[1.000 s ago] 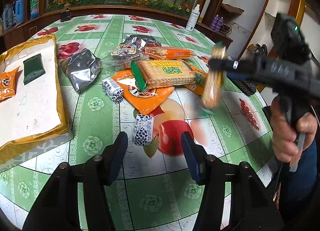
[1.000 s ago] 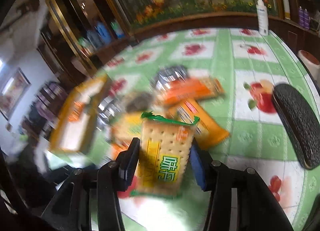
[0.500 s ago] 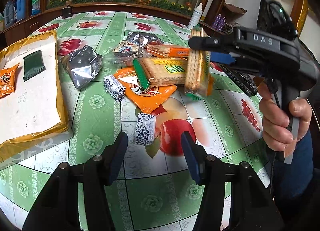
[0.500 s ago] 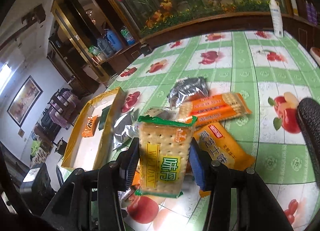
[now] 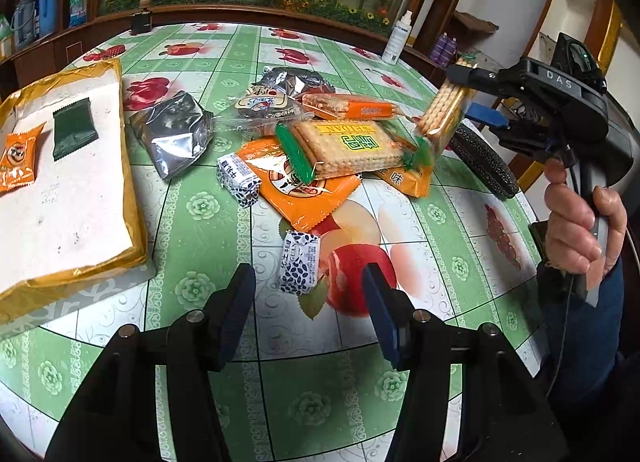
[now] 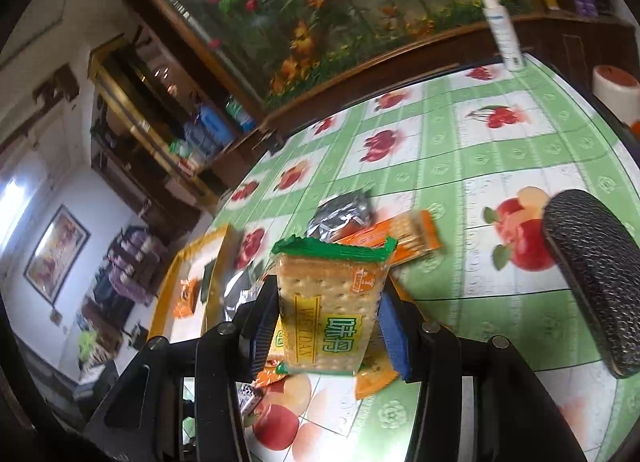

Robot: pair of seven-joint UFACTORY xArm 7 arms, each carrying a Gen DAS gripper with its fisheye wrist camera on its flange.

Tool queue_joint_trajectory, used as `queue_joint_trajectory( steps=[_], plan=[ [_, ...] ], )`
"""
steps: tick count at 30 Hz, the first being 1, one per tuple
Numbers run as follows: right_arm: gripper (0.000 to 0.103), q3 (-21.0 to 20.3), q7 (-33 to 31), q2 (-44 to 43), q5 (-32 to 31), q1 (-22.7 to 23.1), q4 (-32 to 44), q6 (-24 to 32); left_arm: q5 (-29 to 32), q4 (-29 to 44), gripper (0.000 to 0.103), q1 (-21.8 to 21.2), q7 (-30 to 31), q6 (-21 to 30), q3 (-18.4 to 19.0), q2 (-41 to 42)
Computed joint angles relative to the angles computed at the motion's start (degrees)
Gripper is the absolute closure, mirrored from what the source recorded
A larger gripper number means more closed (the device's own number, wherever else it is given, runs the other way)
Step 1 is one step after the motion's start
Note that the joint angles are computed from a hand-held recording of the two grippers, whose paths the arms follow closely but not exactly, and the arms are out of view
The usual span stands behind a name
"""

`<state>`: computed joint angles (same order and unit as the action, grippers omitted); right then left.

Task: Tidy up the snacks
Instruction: 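Grasp a second WEIDAN cracker pack with the left tool while the right tool holds its pack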

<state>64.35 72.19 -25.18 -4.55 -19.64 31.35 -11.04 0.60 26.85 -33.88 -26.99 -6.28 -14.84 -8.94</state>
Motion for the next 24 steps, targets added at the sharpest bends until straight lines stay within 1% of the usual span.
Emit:
queue_joint_trajectory(
  steps=[1,2,3,5,7,8,9,10,11,12,13,15,16,17,19,20,21,22,23,24],
  plan=[
    [0.054,-0.73,0.32,0.15,0.32,0.60,-0.48,-0.50,0.50,0.61,0.049,1.80,-0.20,0.88,-1.62,-0.04],
    [0.054,-1.20,0.50,0.51,0.63,1.04,-0.81,-1.03,2.08,1.27,0.049,6.00,-1.41,1.44,-5.38,-0.22],
    [0.054,-1.51,0.40,1.13,0.83,1.38,-0.94,-1.50,3.18,1.87,0.049,8.14,-2.10,1.70,-7.09,-0.11],
    [0.054,-2.51,-0.79,4.06,0.97,2.42,-0.81,-2.87,5.85,4.25,0.049,11.13,-3.21,3.65,-9.14,0.51],
    [0.054,-2.92,-2.15,5.41,2.05,3.36,-0.54,-2.81,10.89,7.66,0.049,14.59,-5.49,5.82,-11.46,1.76],
    [0.054,-2.86,-2.76,5.36,2.71,3.63,-0.26,-1.86,13.85,9.50,0.049,15.62,-6.61,6.95,-12.10,2.61],
    [0.054,-2.39,-2.85,4.89,3.33,3.45,0.01,-0.91,19.15,12.30,0.049,17.17,-8.83,8.61,-13.15,4.14],
    [0.054,-2.15,-2.64,4.64,3.58,3.31,-0.02,-0.81,22.73,14.80,0.043,17.68,-9.38,10.34,-13.52,5.64],
    [0.054,-2.39,-2.47,4.64,3.70,3.55,-0.25,-1.18,24.53,18.00,0.038,17.00,-7.54,12.64,-13.31,7.89],
    [0.054,-2.98,-2.33,4.58,3.95,4.09,-0.59,-1.59,23.92,19.64,0.028,15.95,-4.62,13.83,-12.84,9.30],
    [0.054,-3.39,-2.09,4.06,4.46,4.53,-0.92,-1.48,25.72,22.14,0.028,15.83,-2.98,15.71,-13.25,11.30],
    [0.054,-4.02,-1.50,2.71,5.02,5.12,-1.33,-0.25,33.47,26.25,0.028,11.68,-3.65,18.70,-9.86,14.21],
    [0.054,-4.31,-1.04,2.34,4.97,5.35,-1.53,0.04,34.81,28.07,0.028,11.10,-1.27,19.81,-9.94,15.77],
    [0.054,-4.38,-0.54,2.21,4.85,5.31,-1.71,0.01,37.21,30.32,0.028,9.53,0.04,21.75,-9.10,17.54],
    [0.054,-5.11,-0.01,2.60,4.44,5.78,-1.94,-0.12,38.06,33.61,0.028,7.35,3.40,25.34,-8.09,20.26],
    [0.054,-5.34,0.18,2.79,4.32,5.91,-2.03,-0.25,40.46,35.29,0.028,5.54,2.94,27.24,-6.68,21.65],
    [0.054,-5.46,0.29,2.90,4.22,5.95,-2.12,-0.36,41.48,36.38,0.028,4.21,2.74,28.56,-5.59,22.61],
    [0.054,-5.75,0.32,3.03,4.15,6.19,-2.18,-0.40,41.90,36.79,0.028,3.25,2.58,29.05,-4.61,23.08],
    [0.054,-6.06,0.36,3.08,4.14,6.56,-2.23,-0.35,42.68,36.34,0.028,2.36,1.46,28.20,-3.41,23.03],
    [0.054,-6.31,0.39,3.18,4.13,6.84,-2.28,-0.47,41.76,35.69,0.030,2.05,1.30,26.97,-2.81,22.78]
  ],
)
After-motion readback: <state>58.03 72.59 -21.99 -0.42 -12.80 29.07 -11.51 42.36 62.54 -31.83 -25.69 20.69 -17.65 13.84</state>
